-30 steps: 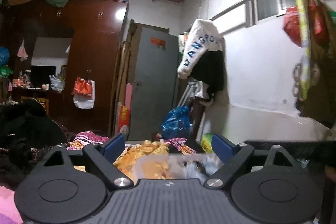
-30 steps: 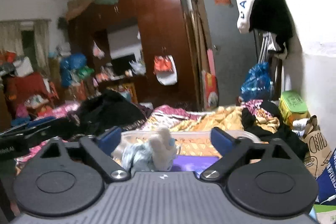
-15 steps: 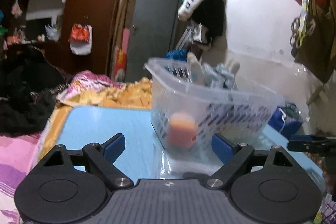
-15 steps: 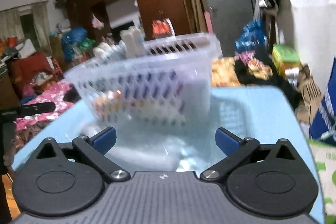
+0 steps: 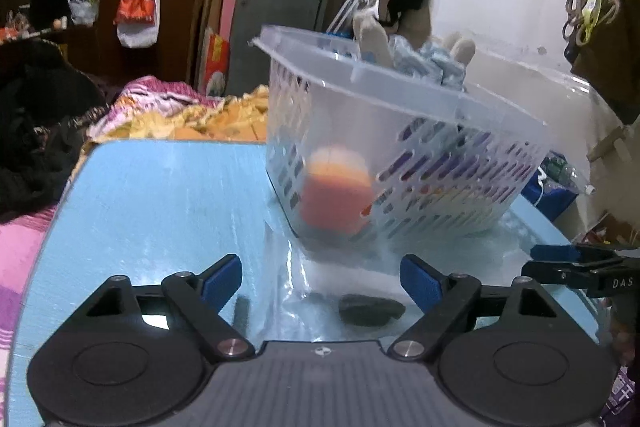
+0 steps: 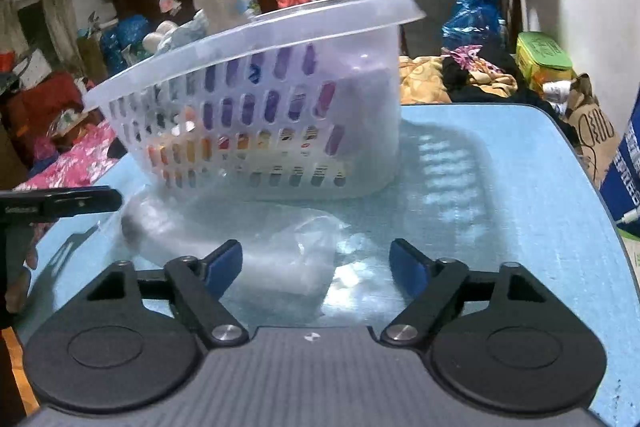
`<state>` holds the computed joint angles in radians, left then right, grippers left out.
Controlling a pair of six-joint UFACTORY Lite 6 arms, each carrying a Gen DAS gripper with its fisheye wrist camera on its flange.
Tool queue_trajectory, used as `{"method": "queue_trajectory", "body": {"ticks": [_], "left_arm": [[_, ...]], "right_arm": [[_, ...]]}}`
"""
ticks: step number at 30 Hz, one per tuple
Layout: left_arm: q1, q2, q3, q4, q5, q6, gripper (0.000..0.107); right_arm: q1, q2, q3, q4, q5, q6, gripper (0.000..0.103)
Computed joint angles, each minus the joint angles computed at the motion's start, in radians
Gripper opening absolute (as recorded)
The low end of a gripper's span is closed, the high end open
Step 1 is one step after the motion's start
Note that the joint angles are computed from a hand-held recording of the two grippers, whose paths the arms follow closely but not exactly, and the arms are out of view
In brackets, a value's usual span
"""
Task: Organize objects
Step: 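Grasp the clear plastic bag on the table with both tools, then lift the clear plastic bag with both tools over the basket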
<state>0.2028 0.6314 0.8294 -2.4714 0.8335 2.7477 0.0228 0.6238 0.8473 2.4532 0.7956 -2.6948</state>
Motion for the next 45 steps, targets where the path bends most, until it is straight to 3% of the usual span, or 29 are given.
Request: {"method": "queue_trajectory", "body": {"ticks": [9,14,17,20,24,31,36,39,42,45], "left_arm": [[-0.094,-0.004,0.002,-0.136,-0.076,0.135,0.087],[-0.138,-0.058,-0.078,-0.217,-0.065,0.252,0.062],[-0.156,-0.078,-0.104,-0.256,-0.061,0.295,0.053],[-0.167,-0.097,-0.138,-0.236,-0.039,0.296,0.032],[-0.199,-0.132,-0.202,-0.305,0.014,0.357,0.029],[-0.164,-0.224,-0.355,-0.265,0.183,0.352,0.026],[-0.151,-0.393,-0.504,-0.253,0.270,0.353,0.026],[-0.166,-0.583,-0.574,-0.249,0.229,0.325,0.026],[-0.236,-0.790,-0.579,-0.308,0.104,0.306,0.026],[-0.301,-0.875,-0.481,-0.373,-0.036,0.305,0.026]], "right_arm": [[0.077,-0.023,-0.040,0.084,0.000,-0.141,0.067],[0.102,-0.038,-0.063,0.117,0.005,-0.202,0.056],[0.108,-0.041,-0.071,0.111,0.017,-0.219,0.045],[0.109,-0.037,-0.079,0.081,0.040,-0.211,0.032],[0.118,-0.047,-0.107,0.088,0.070,-0.233,0.022],[0.143,-0.109,-0.211,0.156,0.150,-0.311,0.020],[0.151,-0.263,-0.348,0.179,0.222,-0.343,0.020],[0.137,-0.438,-0.419,0.148,0.202,-0.309,0.020],[0.125,-0.590,-0.418,0.115,0.142,-0.259,0.020],[0.125,-0.664,-0.323,0.097,0.053,-0.198,0.020]]}}
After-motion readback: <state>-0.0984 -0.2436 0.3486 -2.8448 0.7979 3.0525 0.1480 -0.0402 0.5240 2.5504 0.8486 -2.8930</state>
